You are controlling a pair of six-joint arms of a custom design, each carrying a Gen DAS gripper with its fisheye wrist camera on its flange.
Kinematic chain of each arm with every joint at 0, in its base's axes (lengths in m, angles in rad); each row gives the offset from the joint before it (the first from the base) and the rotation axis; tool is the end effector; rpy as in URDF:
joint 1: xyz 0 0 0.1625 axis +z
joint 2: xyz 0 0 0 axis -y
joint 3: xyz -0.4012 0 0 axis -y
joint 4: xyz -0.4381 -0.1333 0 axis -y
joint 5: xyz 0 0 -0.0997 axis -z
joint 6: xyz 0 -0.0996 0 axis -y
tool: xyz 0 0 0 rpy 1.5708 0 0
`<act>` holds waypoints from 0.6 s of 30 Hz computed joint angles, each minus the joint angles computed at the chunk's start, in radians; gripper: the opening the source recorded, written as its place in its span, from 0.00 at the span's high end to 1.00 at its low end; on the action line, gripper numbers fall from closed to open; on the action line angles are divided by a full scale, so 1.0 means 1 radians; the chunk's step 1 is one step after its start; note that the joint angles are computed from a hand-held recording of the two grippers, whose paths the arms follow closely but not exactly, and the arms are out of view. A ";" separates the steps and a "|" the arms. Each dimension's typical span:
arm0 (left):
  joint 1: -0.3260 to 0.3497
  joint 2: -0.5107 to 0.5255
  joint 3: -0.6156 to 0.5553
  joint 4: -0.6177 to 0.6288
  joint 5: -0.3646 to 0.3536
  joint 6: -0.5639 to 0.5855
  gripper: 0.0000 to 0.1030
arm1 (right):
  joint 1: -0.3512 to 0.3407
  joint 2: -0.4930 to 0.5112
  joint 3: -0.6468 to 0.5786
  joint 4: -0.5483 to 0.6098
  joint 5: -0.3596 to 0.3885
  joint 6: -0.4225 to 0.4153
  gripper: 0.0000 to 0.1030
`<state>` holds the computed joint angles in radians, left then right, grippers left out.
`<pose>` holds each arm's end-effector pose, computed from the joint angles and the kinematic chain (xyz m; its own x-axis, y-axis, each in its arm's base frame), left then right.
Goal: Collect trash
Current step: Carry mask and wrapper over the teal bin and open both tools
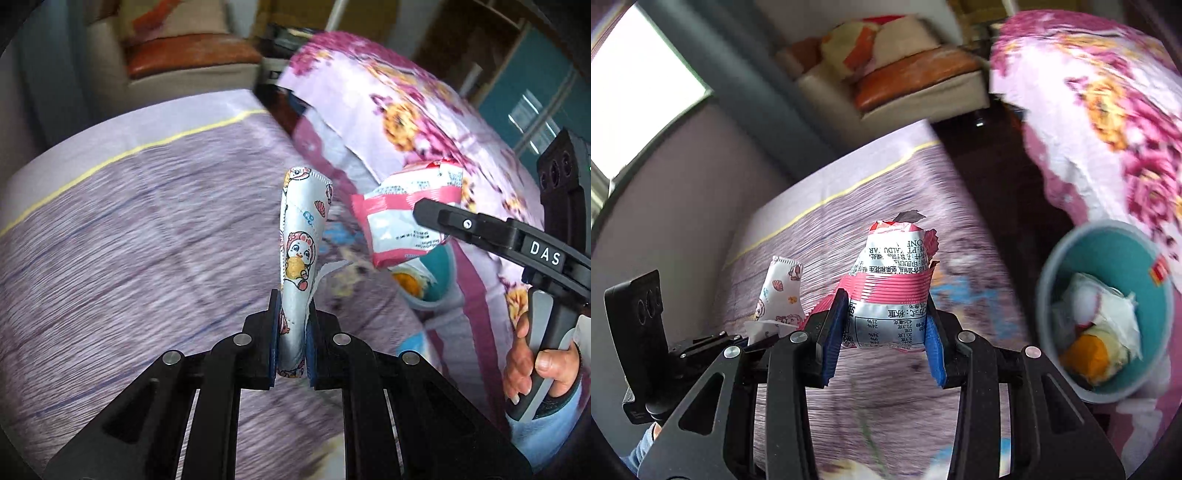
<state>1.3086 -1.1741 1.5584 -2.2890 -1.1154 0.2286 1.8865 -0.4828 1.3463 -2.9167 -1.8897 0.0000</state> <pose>-0.0064 -0.7072 0.3165 -0.8257 0.2979 -0.4790 0.4435 0.8675 -0.2250 0.3368 -0.7024 -0.0218 -0.9478 -0.1566 0.2777 -0.2751 0.8421 -0.4639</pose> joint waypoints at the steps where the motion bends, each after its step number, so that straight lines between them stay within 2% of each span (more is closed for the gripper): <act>1: -0.011 0.016 -0.003 0.009 0.002 0.000 0.88 | -0.013 -0.039 0.053 -0.042 -0.004 0.006 0.64; 11: -0.084 0.134 -0.044 0.054 -0.005 -0.019 0.88 | -0.100 -0.205 0.270 -0.240 -0.036 0.045 0.64; 18: -0.114 0.202 -0.073 0.079 -0.010 -0.011 0.88 | -0.151 -0.253 0.330 -0.311 -0.050 0.041 0.63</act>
<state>1.1945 -0.9718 1.4850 -2.2099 -1.1250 0.2180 1.7356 -0.7359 1.6767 -3.2280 -1.9397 0.0410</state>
